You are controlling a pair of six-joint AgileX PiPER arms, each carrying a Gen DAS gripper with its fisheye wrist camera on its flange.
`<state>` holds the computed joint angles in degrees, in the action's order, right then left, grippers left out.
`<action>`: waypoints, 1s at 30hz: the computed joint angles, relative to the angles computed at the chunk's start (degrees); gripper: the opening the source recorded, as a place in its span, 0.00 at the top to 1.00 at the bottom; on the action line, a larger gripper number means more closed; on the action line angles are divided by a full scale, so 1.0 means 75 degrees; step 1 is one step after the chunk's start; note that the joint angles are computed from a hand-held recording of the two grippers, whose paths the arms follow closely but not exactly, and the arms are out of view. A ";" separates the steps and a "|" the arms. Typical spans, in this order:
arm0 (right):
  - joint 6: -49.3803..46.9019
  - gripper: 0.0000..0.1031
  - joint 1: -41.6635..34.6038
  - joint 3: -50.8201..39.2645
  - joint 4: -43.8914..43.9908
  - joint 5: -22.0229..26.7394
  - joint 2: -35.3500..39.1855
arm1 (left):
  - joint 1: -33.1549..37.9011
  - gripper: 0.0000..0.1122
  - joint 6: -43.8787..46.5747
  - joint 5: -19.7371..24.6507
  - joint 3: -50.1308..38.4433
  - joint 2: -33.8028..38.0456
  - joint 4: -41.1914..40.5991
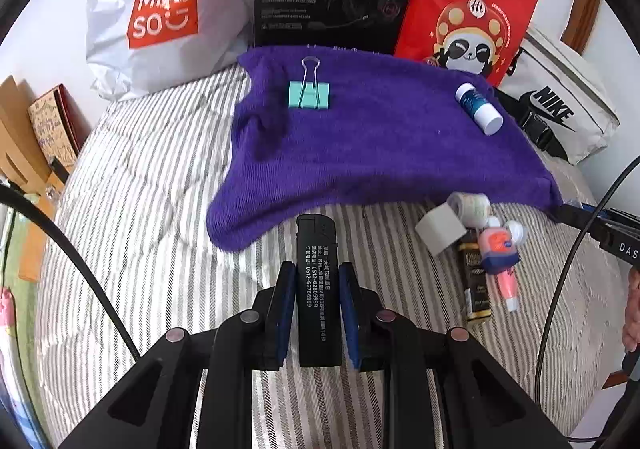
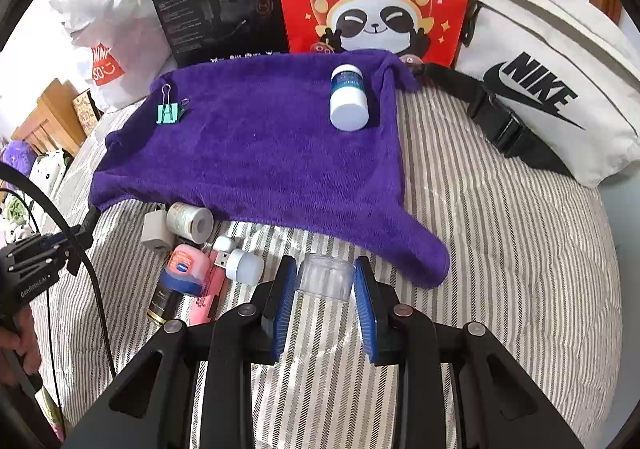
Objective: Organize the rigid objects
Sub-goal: 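Place the stick by the clip with the left tool while the right tool places the cup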
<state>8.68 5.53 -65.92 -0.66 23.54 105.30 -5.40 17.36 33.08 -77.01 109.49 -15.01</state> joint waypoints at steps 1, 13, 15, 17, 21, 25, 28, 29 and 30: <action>-0.0043 0.71 -0.0013 -0.0021 0.0036 0.0010 -0.0009 | 0.0006 0.81 0.0048 0.0047 -0.0076 -0.0008 -0.0032; -0.0494 0.71 -0.0083 -0.0564 0.0367 0.0191 0.0155 | 0.0028 0.81 0.0093 0.0830 -0.1470 0.0451 -0.0047; -0.0549 0.71 -0.0117 -0.0696 0.0404 0.0241 0.0224 | 0.0055 0.81 0.0086 0.0974 -0.1773 0.0596 -0.0080; -0.0672 0.71 -0.0172 -0.0844 0.0500 0.0296 0.0302 | 0.0066 0.81 0.0045 0.1077 -0.2046 0.0744 -0.0054; -0.0736 0.71 -0.0244 -0.1127 0.0495 0.0347 0.0472 | 0.0074 0.81 -0.0056 0.1294 -0.2603 0.1095 0.0016; -0.0724 0.71 -0.0311 -0.1546 0.0446 0.0483 0.0733 | 0.0081 0.81 -0.0045 0.1466 -0.3064 0.1409 -0.0029; -0.0830 0.71 -0.0361 -0.1966 0.0508 0.0641 0.0997 | 0.0111 0.81 -0.0054 0.1624 -0.3389 0.1623 -0.0087; -0.0793 0.71 -0.0358 -0.2092 0.0466 0.0688 0.1075 | 0.0121 0.81 -0.0045 0.1700 -0.3553 0.1727 -0.0117; -0.0756 0.71 -0.0351 -0.2259 0.0410 0.0751 0.1171 | 0.0115 0.81 -0.0079 0.1748 -0.3688 0.1813 -0.0110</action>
<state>3.01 2.89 -82.86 2.41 29.17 114.08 -4.53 16.77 46.19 -104.67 123.08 -15.84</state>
